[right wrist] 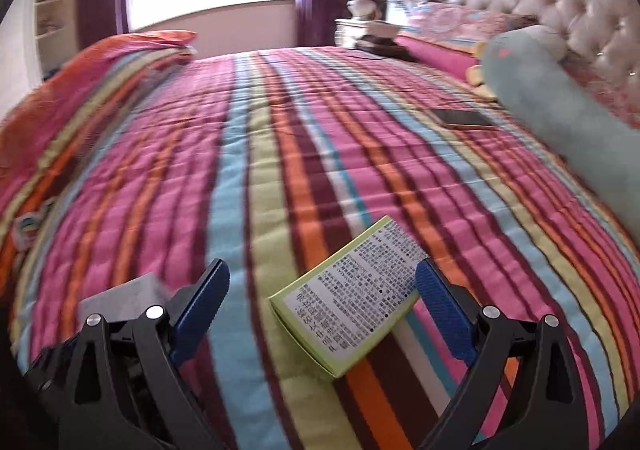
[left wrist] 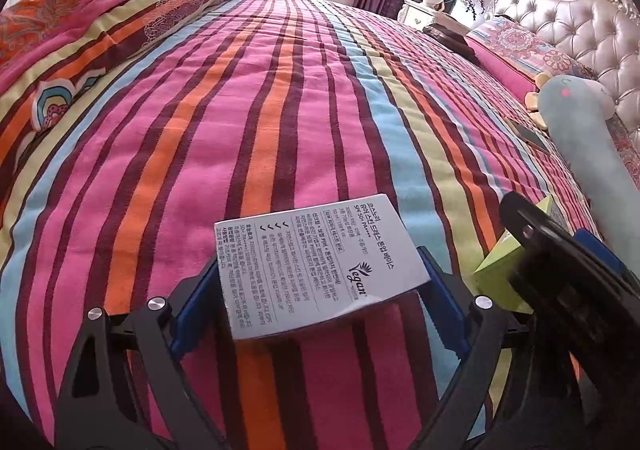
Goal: Collect trash
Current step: 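Grasp the white leaflet with the left gripper while the right grasps the green box, then carry the leaflet and green box to the wastebasket and open both grippers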
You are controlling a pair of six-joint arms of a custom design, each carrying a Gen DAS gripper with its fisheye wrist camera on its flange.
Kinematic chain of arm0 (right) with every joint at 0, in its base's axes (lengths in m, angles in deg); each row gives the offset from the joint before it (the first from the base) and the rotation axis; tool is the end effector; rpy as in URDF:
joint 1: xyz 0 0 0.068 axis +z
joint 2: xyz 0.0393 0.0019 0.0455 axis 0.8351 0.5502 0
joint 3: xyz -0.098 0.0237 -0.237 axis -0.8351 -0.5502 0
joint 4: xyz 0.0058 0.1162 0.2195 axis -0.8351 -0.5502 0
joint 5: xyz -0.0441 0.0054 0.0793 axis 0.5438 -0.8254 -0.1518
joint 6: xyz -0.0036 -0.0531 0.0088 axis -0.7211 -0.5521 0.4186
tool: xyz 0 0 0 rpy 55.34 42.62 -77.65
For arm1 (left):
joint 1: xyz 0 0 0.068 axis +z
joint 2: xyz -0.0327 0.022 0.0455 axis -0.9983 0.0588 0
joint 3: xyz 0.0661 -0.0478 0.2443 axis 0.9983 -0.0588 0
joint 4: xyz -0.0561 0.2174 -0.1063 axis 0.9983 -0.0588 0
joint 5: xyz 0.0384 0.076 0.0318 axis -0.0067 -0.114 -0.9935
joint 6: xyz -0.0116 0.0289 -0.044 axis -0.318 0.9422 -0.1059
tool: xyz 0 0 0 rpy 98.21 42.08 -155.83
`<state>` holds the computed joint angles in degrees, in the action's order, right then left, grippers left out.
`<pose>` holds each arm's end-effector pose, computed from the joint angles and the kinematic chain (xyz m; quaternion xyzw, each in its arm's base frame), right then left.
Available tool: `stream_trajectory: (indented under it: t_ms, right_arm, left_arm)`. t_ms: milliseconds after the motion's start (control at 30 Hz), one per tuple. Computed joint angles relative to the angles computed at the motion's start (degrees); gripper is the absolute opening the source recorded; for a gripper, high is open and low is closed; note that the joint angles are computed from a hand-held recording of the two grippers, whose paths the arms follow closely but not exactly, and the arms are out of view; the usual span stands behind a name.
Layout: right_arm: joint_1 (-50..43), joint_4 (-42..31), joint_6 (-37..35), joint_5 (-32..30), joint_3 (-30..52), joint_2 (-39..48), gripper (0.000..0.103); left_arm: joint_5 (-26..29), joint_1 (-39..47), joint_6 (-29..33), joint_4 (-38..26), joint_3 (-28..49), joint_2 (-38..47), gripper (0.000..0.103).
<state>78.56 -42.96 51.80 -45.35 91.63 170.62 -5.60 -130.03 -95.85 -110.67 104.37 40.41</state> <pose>0.3135 0.1135 0.4232 0.0027 0.8984 -0.0233 0.4386 0.3001 -0.2611 0.3887 -0.1332 0.9153 -0.0704 0.3736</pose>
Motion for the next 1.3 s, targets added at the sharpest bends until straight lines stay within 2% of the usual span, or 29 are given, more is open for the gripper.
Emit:
stream_trajectory:
  t_ms: [167, 233, 267, 333, 367, 467, 500, 567, 667, 733, 833, 867, 900, 1033, 1100, 1167, 1233, 1300]
  right_arm:
    - [-1.88, -0.86, -0.08, 2.8, -0.43, 0.92, 0.09]
    - [-4.62, -1.7, 0.38, 2.02, -1.76, 0.85, 0.09]
    - [-6.15, -2.08, 0.59, 0.41, -2.33, 0.92, 0.09]
    - [-10.54, -3.31, 1.46, -7.34, -4.28, 0.9, 0.09]
    - [-12.54, -1.61, 1.67, -11.8, -6.94, -0.09, 0.09]
    - [-15.6, 3.14, 0.22, -18.81, -11.78, -3.4, 0.087]
    - [-16.22, 3.46, -1.34, -20.57, -11.87, -3.72, 0.077]
    - [-17.01, 3.02, -3.26, -22.93, -11.16, -3.72, 0.064]
    - [-19.3, 0.75, -7.82, -28.33, -10.59, -3.98, 0.06]
    - [-20.17, -3.43, -12.91, -31.28, -8.92, -3.4, 0.059]
    - [-18.87, -3.46, -20.97, -29.52, -13.22, -7.03, 0.059]
    - [-18.94, -2.31, -22.3, -29.51, -15.31, -8.62, 0.055]
    - [-19.54, -0.72, -22.71, -30.06, -17.8, -10.51, 0.055]
    - [-25.56, -0.74, -23.27, -41.54, -19.98, -13.85, 0.055]
    - [-28.93, -2.97, -24.49, -45.37, -19.44, -15.36, 0.055]
    - [-32.97, -7.52, -27.84, -49.19, -17.7, -16.67, 0.055]
    - [-37.65, -12.44, -33.08, -53.06, -16.21, -17.99, 0.055]
    - [-43.8, -18.34, -39.22, -58.45, -15.16, -19.29, 0.055]
  left_arm:
    - [-0.43, -0.24, 0.09, -0.81, 1.22, 0.79, 0.088]
    - [-0.75, -0.44, 0.07, -1.2, 1.66, 1.06, 0.088]
    - [-0.73, -0.46, 0.04, -1.14, 1.62, 1.01, 0.088]
    - [-0.34, -0.23, -0.1, 0.89, -1.35, -0.61, 0.088]
    - [-0.25, -0.24, -0.28, 1.55, -2.37, -1.19, 0.088]
    - [-0.22, -0.3, -0.33, 2.33, -3.54, -1.84, 0.088]
    - [-0.34, -0.39, -0.29, 1.97, -3.02, -1.52, 0.088]
    - [-0.54, -0.48, 0.01, 0.6, -0.93, -0.31, 0.088]
    - [-1.02, -0.78, 0.09, -1.78, 2.75, 1.75, 0.088]
    - [-1.23, -0.91, 0.03, -2.9, 4.48, 2.68, 0.088]
    - [-1.72, -1.22, -0.64, -2.15, 3.7, 2.19, 0.088]
    - [-1.58, -1.29, -0.76, -0.58, 1.74, 1.08, 0.088]
    - [-1.1, -1.18, -0.7, 0.91, -0.07, 0.1, 0.088]
    - [-0.86, -2.01, -0.56, 4.99, -4.83, -2.64, 0.087]
    - [-1.59, -3.33, -0.7, 6.96, -7.41, -4.48, 0.087]
    - [-4.8, -6.34, -1.31, 6.98, -8.34, -5.75, 0.087]
    - [-7.82, -10.19, -3.22, 6.58, -9.89, -7.21, 0.087]
    - [-10.62, -14.91, -6.19, 3.63, -8.79, -7.26, 0.087]
